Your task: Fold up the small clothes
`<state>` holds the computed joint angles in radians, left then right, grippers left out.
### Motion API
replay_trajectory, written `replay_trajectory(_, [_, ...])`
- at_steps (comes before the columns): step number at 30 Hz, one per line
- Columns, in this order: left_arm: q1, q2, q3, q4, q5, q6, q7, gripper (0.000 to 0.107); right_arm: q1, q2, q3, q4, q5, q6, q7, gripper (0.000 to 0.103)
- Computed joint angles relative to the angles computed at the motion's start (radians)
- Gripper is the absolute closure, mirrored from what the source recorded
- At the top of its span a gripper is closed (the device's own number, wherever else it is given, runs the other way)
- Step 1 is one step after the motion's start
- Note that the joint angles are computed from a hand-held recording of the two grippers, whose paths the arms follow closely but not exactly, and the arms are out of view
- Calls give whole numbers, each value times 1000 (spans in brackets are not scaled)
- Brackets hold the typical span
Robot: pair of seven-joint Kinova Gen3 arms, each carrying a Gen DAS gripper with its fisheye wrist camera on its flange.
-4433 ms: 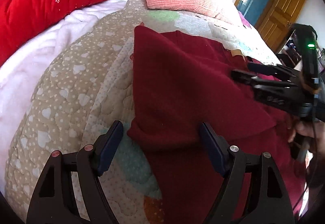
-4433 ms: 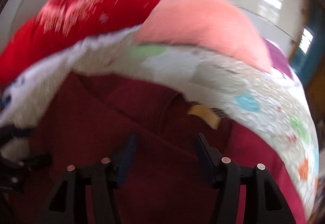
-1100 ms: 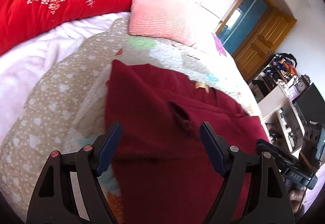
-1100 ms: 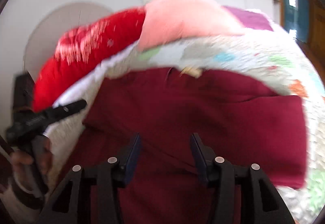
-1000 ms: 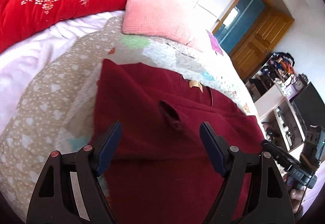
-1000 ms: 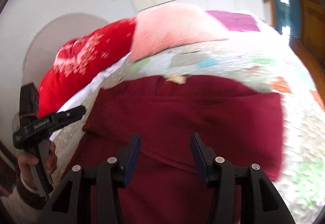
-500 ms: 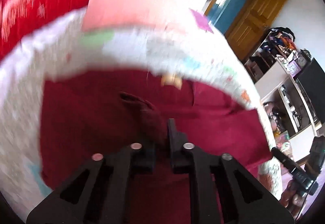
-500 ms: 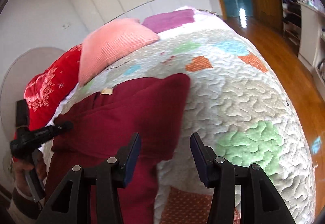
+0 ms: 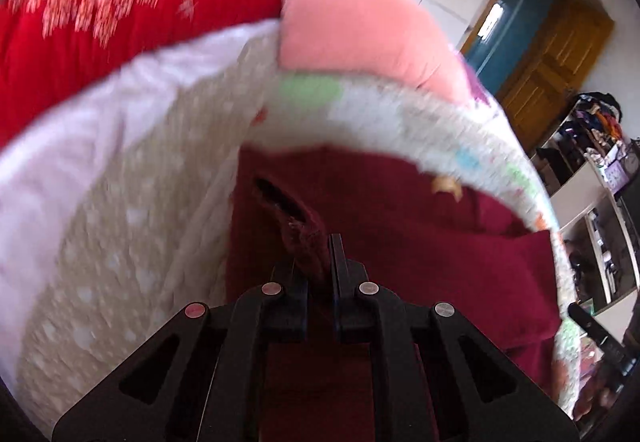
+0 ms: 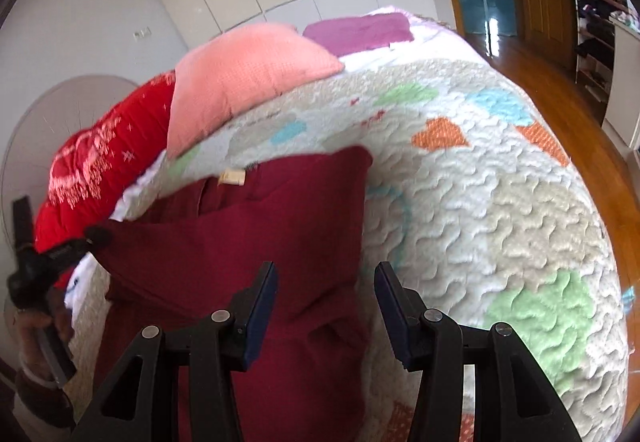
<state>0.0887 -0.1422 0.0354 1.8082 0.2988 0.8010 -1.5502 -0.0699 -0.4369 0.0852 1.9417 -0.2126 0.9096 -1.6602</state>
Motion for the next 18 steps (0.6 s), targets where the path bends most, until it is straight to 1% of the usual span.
replay_trajectory(3, [-4,-10,-14,30,19,-5,-10,101,9,18,-25,6,23,5,-15,55])
replay_trajectory(4, [-5,-13,-24,35,33,-2,-24,101,5,37,-29,-1,29,22,-14,55])
replay_trajectory(7, [-7,-16,-6,39,11,-7,-8,101,-8,51,-24,3,26,40,9,55])
replay_trajectory(9, [-5,-25,-2,44,-3,-6,-6,101,-19,35,5,16,2,46,41,55])
replay_trajectory(11, [-1,-21,7,41,-14,-7,7,101,-38,-1,52,37,-36,49,87,53])
replay_trajectory(12, [1,-14,17,33,-26,-7,26,101,-35,-22,55,48,-34,50,97,52])
replay_trajectory(13, [2,-9,16,29,-26,-5,29,101,-20,-30,40,51,-17,60,105,52])
replay_trajectory(15, [4,-6,11,25,-21,-2,32,101,16,-32,-32,49,58,77,91,52])
replay_trajectory(17, [4,-5,12,20,-22,4,44,101,33,-30,-92,57,125,56,75,52])
replay_trajectory(18, [5,-3,12,17,-21,7,49,101,34,-25,-112,64,145,30,68,52])
